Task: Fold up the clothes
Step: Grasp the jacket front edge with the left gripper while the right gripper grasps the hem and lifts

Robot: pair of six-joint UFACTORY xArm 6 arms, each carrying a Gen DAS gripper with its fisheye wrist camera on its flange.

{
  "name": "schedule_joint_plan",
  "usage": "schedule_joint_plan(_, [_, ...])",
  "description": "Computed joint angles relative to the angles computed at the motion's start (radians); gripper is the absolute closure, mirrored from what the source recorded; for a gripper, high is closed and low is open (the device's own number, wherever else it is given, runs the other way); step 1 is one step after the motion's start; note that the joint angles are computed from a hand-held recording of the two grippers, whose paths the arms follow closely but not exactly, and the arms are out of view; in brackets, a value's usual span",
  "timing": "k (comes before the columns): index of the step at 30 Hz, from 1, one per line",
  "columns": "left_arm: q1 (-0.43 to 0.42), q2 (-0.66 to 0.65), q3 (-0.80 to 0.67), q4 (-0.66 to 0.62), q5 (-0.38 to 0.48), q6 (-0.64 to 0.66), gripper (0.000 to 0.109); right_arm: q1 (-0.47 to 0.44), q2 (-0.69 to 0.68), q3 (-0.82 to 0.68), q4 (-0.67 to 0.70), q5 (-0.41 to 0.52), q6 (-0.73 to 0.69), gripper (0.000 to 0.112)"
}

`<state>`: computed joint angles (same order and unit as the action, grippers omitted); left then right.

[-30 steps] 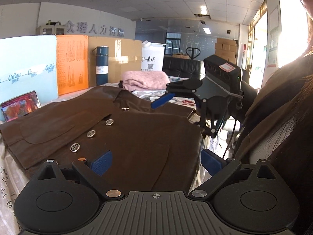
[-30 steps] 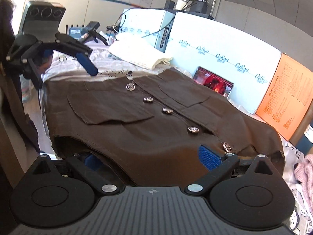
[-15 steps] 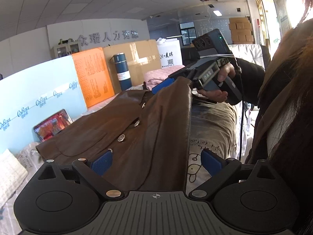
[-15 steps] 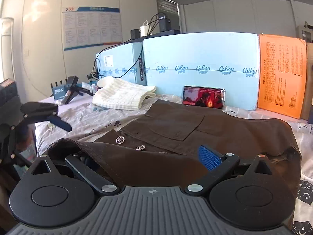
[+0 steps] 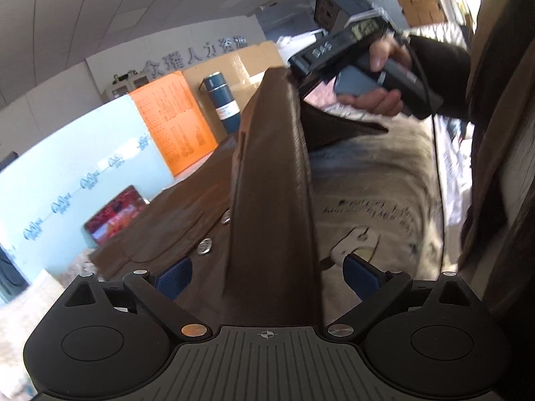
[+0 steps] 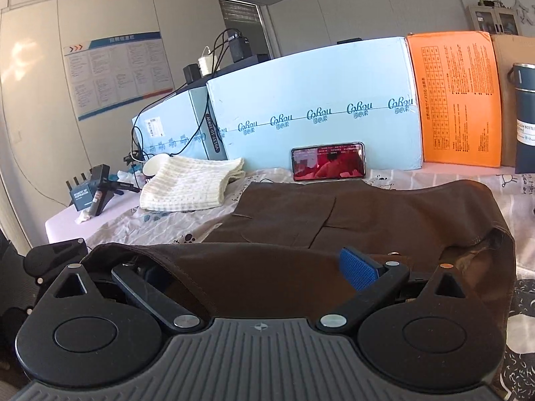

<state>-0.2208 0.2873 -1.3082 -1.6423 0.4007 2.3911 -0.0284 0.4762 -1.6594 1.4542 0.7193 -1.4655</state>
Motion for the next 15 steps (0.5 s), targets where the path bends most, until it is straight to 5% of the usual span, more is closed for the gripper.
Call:
schedule_joint_plan(2, [0.018, 0.020, -0.022, 0.005, -0.002, -0.033, 0.022, -0.004, -0.024, 0.041, 0.024, -0.009, -0.071, 0.011])
schedule_joint_plan(3, [0.039, 0.027, -0.031, 0.053, 0.036, -0.110, 0.045, -0.006, -0.040, 0.068, 0.040, -0.017, -0.125, 0.011])
schedule_joint_plan(5, [0.077, 0.037, -0.042, 0.086, 0.125, -0.182, 0.075, -0.007, -0.073, 0.126, 0.065, -0.040, -0.242, 0.011])
schedule_joint_plan(10, [0.114, 0.068, -0.078, -0.004, 0.211, -0.187, 0.086, -0.002, -0.140, 0.257, 0.003, -0.150, -0.408, 0.011])
schedule_joint_plan(15, [0.130, 0.105, -0.131, -0.121, 0.254, -0.205, 0.087, 0.031, -0.147, 0.316, -0.044, -0.404, -0.485, 0.011])
